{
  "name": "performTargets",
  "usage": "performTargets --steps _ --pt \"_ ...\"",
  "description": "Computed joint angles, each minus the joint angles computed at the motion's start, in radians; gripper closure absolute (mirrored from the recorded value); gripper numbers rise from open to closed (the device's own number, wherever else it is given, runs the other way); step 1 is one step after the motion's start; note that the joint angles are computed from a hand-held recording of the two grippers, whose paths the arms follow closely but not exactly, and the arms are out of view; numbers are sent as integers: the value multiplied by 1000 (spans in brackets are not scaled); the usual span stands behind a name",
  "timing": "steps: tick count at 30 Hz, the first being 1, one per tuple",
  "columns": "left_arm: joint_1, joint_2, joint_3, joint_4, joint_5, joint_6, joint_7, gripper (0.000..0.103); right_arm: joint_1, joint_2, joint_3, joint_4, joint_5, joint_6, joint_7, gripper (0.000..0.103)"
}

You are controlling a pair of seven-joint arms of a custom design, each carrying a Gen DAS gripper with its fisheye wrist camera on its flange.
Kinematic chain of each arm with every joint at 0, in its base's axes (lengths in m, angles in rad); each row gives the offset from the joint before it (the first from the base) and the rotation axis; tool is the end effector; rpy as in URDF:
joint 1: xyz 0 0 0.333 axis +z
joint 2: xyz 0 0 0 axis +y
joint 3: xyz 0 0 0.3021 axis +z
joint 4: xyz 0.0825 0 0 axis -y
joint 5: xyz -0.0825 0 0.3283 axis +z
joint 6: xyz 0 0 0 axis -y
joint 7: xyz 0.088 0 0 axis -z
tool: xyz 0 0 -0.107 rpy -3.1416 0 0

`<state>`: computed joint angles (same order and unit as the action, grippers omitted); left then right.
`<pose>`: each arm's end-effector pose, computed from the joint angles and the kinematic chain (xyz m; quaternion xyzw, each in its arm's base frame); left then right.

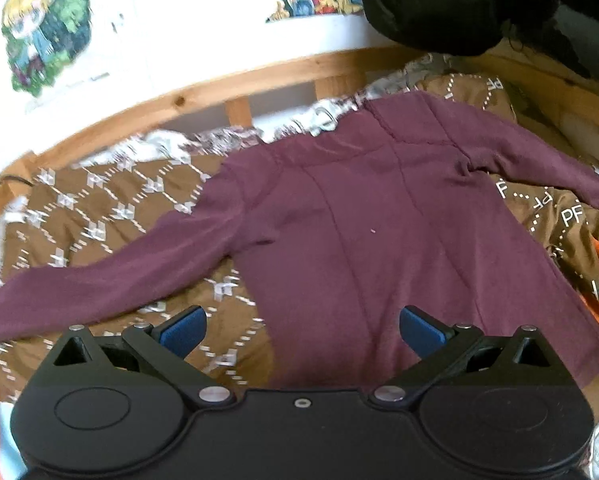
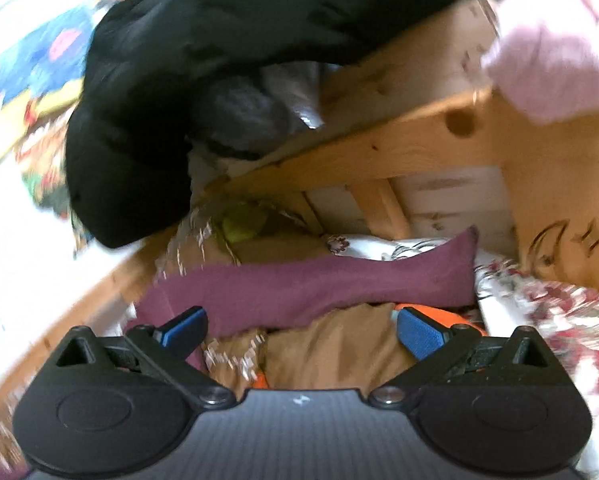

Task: Fold small clothes
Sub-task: 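Grasp the cuff of the maroon sleeve with the right gripper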

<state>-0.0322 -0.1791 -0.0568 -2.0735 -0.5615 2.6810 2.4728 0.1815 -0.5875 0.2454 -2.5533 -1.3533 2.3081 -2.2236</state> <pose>0.5006 -0.0302 0.6010 -0.4271 0.7998 -0.3262 0.2674 0.3345 0.1423 0.5191 -0.1432 0.7974 -0.3950 0.4331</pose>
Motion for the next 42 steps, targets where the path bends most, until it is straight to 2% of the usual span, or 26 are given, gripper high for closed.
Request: performTargets --steps 2,6,8,10,12,17,21,25,27,29,30,32,37,42 --pt "-5 30 -8 14 1 -23 -20 1 -21 39 -17 15 -38 20 49 0" --pt "-9 62 -13 24 -32 -45 -5 1 -25 124 -25 75 84 -84 -1 3" --pt "-6 73 -17 29 -29 -53 5 1 -14 148 -51 90 183 -98 -24 11" --pt "-5 79 -20 27 -33 -43 29 1 -17 153 -62 81 222 -97 -19 13" --pt "-5 86 -26 21 -35 -11 44 1 -25 150 -55 69 207 -94 15 13" --pt "11 103 -35 37 34 -24 -47 1 -36 174 -48 69 185 -131 86 14" --pt "13 101 -36 38 46 -18 -64 1 -23 206 -77 130 306 -178 35 14" --pt "12 92 -38 34 67 -9 -85 1 -40 228 -98 167 399 -217 66 15" --pt "11 87 -38 29 74 -7 -93 1 -44 238 -89 169 413 -256 80 22" --pt "10 84 -37 24 74 -4 -93 1 -38 255 -80 167 414 -299 72 44" --pt "9 83 -37 20 76 2 -95 1 -33 269 -75 169 415 -330 65 52" --pt "6 86 -39 15 81 18 -99 1 -20 287 -72 167 404 -372 62 78" --pt "6 109 -39 38 74 18 -130 1 13 276 -58 128 304 -405 105 86" --pt "14 127 -33 72 29 3 -135 1 74 349 -12 200 169 -559 -20 87"
